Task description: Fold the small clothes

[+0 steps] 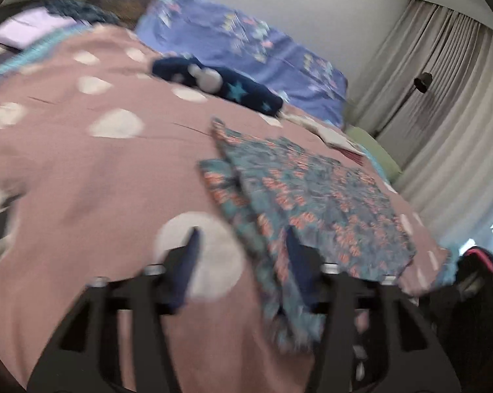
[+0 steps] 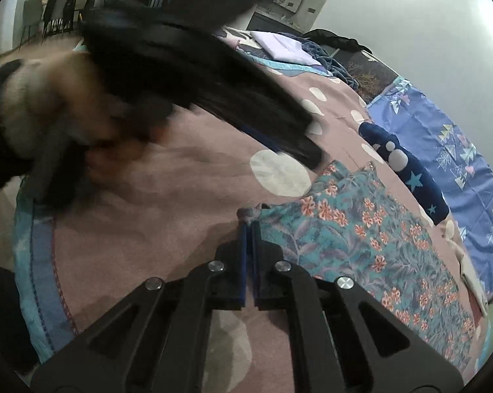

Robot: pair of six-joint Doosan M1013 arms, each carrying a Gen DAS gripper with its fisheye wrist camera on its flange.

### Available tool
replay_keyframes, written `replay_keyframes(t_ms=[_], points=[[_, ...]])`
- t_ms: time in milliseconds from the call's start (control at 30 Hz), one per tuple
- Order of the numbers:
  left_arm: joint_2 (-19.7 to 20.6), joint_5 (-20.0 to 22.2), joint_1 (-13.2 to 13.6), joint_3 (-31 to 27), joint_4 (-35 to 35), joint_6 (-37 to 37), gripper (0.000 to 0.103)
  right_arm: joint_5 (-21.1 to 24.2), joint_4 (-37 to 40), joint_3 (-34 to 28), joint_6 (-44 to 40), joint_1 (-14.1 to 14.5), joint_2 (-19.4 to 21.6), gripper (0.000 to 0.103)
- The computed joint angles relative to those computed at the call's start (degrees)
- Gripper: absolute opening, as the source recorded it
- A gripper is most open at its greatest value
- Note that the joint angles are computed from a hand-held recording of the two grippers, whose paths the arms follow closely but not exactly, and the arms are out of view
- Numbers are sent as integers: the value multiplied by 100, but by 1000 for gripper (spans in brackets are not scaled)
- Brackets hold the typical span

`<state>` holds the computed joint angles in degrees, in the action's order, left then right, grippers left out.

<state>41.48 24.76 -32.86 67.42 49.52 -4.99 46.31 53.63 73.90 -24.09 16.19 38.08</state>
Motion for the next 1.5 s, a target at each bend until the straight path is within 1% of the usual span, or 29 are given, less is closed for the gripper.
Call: replay_keyframes(t_ms=[33, 100, 133, 167, 233, 267, 333, 367, 400, 433, 467, 500, 533, 567, 600, 633, 667, 733, 800, 933, 1033, 1067, 1100, 1133, 1167, 1200, 1267, 1400, 1500], points=[[93, -141, 77, -161, -540, 542, 66, 6, 25, 11, 40, -8, -13, 3], [348, -134, 231, -610, -1811, 1731, 66, 1, 27, 18, 84, -10, -19, 3], [519, -94, 319, -874, -2365, 2184, 66, -12, 11, 22, 126, -6, -24, 2], [638, -78, 388, -1075, -2619, 2368, 64, -29, -8, 27, 199, 4, -33, 2], [754, -63, 459, -1291, -2685, 2262, 9, 40, -46, 18, 331, 17, -49, 0], [759, -201, 492, -1296, -2709, 2151, 7, 109, 13, 34, 313, 14, -72, 0], [700, -362, 462, -1195, -1913, 1529, 6, -72, 281, 172, 42, 29, -146, 0], [698, -229, 435, -1199, -1693, 1430, 7, -113, 305, 192, 2, 37, -149, 0], [740, -52, 421, -1235, -1773, 1523, 7, -73, 192, 143, 127, 43, -119, 0], [759, -35, 445, -1219, -2081, 1660, 7, 43, -30, 40, 404, 43, -62, 0], [731, -247, 479, -1088, -2267, 1574, 7, 107, -159, -19, 570, 38, -27, 0], [653, -669, 513, -864, -2153, 1237, 7, 97, -139, -17, 575, 18, -22, 1], [622, -791, 521, -786, -1996, 1049, 8, 86, -114, -19, 559, 0, -24, 1], [626, -716, 514, -805, -2102, 1162, 11, 98, -88, -15, 532, -38, -42, 5], [634, -641, 509, -836, -2255, 1338, 11, 87, -42, 3, 473, -61, -58, 25], [635, -630, 502, -852, -2336, 1473, 12, -142, 87, 99, 278, -81, -107, 42], [638, -607, 500, -876, -2434, 1620, 17, -310, 179, 166, 91, -87, -135, 46], [689, -463, 499, -1010, -2745, 2044, 22, -602, 134, 247, -73, -56, -151, 47], [719, -331, 496, -1098, -2876, 2240, 25, -720, -242, 212, 237, 14, -105, 49], [769, -247, 533, -1225, -3422, 2894, 30, -959, -242, 180, 430, 159, -44, 49], [863, -21, 573, -1445, -3834, 3389, 30, -1290, -398, 107, 762, 306, 16, 44], [910, 101, 583, -1556, -3932, 3549, 30, -1342, -422, 69, 837, 333, 39, 35], [934, 152, 586, -1611, -3934, 3577, 27, -1389, -512, 26, 969, 359, 62, 13], [962, 212, 584, -1673, -3827, 3460, 22, -1461, -550, -20, 1181, 373, 78, 10], [990, 236, 589, -1726, -3832, 3429, 11, -1255, -565, -112, 1373, 337, 102, 9], [1000, 232, 586, -1748, -3810, 3410, 9, -1040, -551, -209, 1607, 293, 121, 8], [1007, 281, 550, -1805, -3467, 3163, 8, -718, -273, -335, 1809, 186, 125, 8], [1003, 343, 514, -1948, -3154, 2942, 8, -527, 63, -409, 1800, 82, 96, 8], [1077, 687, 464, -2279, -3054, 3137, 8, -319, 253, -487, 1900, -1, 98, 8]])
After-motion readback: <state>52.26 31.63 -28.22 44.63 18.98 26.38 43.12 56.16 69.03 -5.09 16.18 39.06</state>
